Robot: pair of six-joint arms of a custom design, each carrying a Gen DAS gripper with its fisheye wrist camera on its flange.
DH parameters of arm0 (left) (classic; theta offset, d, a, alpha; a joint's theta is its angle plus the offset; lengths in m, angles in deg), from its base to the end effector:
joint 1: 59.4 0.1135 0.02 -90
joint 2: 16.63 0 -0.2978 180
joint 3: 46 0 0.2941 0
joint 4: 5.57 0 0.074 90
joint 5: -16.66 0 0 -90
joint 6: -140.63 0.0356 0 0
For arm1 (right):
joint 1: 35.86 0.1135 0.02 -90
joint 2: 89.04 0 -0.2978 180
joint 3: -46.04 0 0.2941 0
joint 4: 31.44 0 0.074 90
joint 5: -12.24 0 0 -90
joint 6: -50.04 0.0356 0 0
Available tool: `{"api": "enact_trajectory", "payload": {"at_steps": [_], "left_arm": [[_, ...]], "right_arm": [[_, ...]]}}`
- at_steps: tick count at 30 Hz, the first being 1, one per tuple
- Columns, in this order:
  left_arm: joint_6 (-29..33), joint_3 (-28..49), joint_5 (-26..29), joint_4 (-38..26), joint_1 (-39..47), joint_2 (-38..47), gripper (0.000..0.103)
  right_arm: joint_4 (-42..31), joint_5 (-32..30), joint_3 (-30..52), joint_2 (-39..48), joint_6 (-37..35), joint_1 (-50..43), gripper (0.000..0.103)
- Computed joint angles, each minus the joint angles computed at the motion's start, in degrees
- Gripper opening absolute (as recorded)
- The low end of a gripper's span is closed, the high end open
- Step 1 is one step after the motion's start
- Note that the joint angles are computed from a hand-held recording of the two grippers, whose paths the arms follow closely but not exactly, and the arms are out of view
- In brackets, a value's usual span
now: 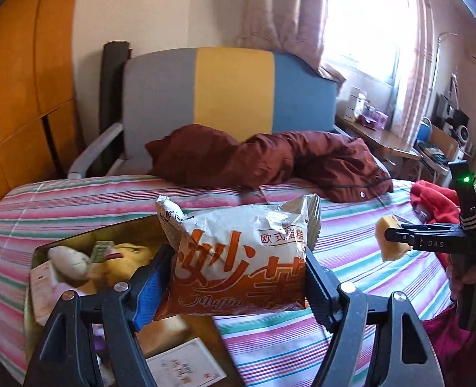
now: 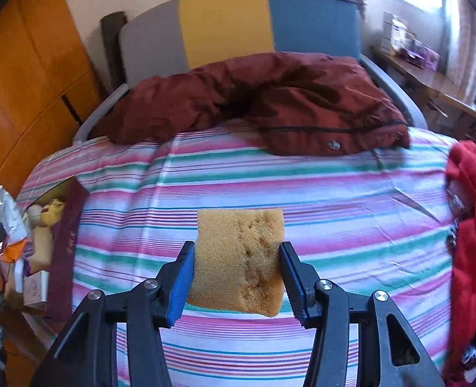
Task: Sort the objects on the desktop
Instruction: 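Carry the Muffin packet to the gold tray with the left tool while the right tool carries the sponge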
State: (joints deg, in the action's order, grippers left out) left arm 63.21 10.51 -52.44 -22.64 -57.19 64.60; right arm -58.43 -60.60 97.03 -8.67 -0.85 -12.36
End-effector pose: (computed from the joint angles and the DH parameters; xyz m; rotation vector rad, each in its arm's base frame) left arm 0.3220 -0.0003 0.2134 0.3883 2.2244 -0.2820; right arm 0.2667 0.1045 0.1729 0.4505 2.4510 0.0700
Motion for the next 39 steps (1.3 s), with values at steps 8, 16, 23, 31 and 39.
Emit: {"api": "enact_trajectory", "payload": {"at_steps": [8,16,23,31,39], "left_arm": [[0.9,-0.2,2.3,-0.3,6.9,0.4,0.077],[1.7,0.6,4.0,0.3,12.5,1.9,0.077],[2.3,2.1,5.0,0.2,16.5,4.5,0.077],[2.5,4.3,4.7,0.1,18.7,8.1,0.077],[3.2,6.4,3.0,-0.5,18.7,13.2,0.077]], "right_arm": [[-2.8,1.0,14.1,9.5,-4.2,8.0,0.052],[-3.9,0.3,26.2,18.0,-7.7,13.1,0.052],[-1.3,-2.5,35.2,25.7,-7.7,15.4,0.052],[-0.3,-5.3,42.9,32.1,-7.9,15.8,0.052],[-1.1,-7.7,51.2,38.6,-8.3,15.1,0.052]]}}
